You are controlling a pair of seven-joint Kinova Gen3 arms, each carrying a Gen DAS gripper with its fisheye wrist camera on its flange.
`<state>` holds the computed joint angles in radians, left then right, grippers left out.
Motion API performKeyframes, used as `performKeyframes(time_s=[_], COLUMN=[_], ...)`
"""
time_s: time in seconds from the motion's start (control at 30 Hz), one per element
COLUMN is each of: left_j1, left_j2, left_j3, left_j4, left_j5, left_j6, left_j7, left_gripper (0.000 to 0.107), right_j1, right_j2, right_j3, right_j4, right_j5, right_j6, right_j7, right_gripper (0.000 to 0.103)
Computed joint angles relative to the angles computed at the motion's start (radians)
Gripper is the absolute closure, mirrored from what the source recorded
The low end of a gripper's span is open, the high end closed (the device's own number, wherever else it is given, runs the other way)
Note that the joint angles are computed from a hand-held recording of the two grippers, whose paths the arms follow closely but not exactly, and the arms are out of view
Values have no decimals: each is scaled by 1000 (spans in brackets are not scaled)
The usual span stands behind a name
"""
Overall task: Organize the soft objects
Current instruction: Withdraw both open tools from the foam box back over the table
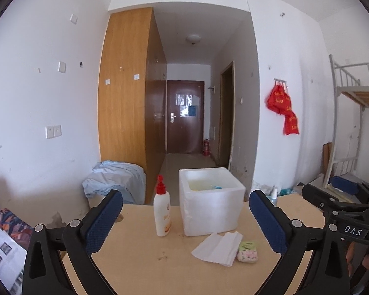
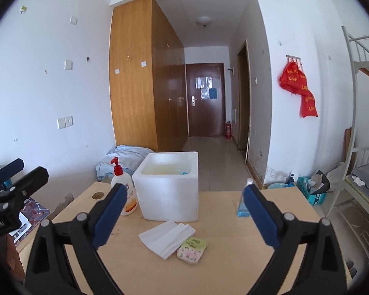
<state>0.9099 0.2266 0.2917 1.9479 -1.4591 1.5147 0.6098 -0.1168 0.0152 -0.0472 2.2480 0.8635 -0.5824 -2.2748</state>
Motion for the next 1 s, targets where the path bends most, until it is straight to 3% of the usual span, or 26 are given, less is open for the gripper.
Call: performKeyframes(time_s=[0.37, 0.67, 0.8, 1.0], left_j1=[102, 113, 96, 57], left_j2=[84, 116, 122, 138], left_j3=[15, 7, 4, -7], left_j4=[65, 125, 135, 159], left_j5=[-8, -17, -14, 8], left_j6=[106, 65, 15, -91], left_j7=[171, 281, 297, 334], left_gripper=[5, 5, 5, 5], right_j1=[73, 111, 113, 86], right_j2=[30, 65, 76, 91], right_j3=[38, 29, 20, -2], right_j4=[146, 213, 232, 219], right_j5=[-35, -56, -72, -117], right_j6=[-213, -284, -284, -179], right_j7=[81, 154, 179, 214], right_gripper=[3, 3, 3, 3])
